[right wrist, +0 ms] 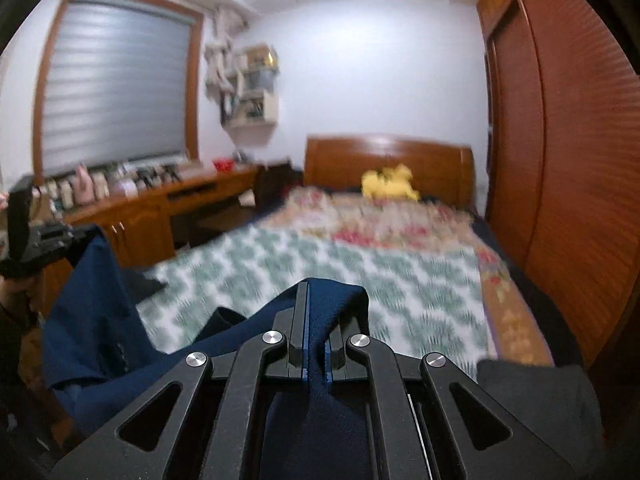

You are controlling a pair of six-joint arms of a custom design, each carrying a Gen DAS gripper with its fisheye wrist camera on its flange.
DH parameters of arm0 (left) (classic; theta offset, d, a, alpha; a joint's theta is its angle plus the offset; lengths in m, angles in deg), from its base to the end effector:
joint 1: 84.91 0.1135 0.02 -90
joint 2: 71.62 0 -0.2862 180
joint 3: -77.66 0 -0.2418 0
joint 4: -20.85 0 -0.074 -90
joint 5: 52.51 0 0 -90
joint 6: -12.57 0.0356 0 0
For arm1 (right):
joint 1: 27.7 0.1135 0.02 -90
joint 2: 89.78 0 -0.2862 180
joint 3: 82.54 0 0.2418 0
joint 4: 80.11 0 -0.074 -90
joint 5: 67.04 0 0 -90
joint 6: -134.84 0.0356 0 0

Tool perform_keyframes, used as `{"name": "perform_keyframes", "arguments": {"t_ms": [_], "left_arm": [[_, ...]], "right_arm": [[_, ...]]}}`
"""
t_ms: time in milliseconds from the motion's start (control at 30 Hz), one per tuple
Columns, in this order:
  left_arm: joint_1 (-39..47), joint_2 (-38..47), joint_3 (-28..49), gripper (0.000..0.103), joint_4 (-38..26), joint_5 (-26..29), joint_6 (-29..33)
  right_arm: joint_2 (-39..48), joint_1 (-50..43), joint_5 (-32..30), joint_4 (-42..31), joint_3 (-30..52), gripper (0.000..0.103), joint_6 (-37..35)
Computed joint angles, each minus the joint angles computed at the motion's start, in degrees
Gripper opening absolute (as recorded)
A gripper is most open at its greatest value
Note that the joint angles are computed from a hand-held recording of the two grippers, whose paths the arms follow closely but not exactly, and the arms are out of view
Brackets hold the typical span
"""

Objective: Fold large clothes

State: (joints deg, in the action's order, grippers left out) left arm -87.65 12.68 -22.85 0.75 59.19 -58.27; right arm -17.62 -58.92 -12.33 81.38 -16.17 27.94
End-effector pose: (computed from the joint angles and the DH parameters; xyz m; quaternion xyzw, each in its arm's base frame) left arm 0.3286 -0.0289 0.3329 0.2567 0.7936 -0.0816 0.5456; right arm 0.2388 -0.1207 0.3191 -0.0634 0.8148 0.0218 0.5758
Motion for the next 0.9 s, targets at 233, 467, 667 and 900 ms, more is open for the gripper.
{"name": "perform_keyframes", "arguments": {"t_ms": [233,467,667,900], "left_arm": [[-5.4,14.1,3.7,0.000,3.2,-6.6,-1.5],[-7.5,21.1,5.2,0.000,6.6,-10.0,-3.5],[-6.0,21.6,4.3,0.002,6.1,-7.3,-4.7],[-4.3,15.6,-3.1,0.014,10.8,-4.0,-5.5]], "right_arm": [[17.0,4.8,13.9,10.1,-1.4,0.003,-3.0],[32.0,4.0,19.9,14.4,3.8,0.003,-2.1],[37.8,4.0,22.0,13.4,6.5,0.025,-0.4],[33.8,4.7,24.6,20.1,-0.3,0.062,-1.2]]}}
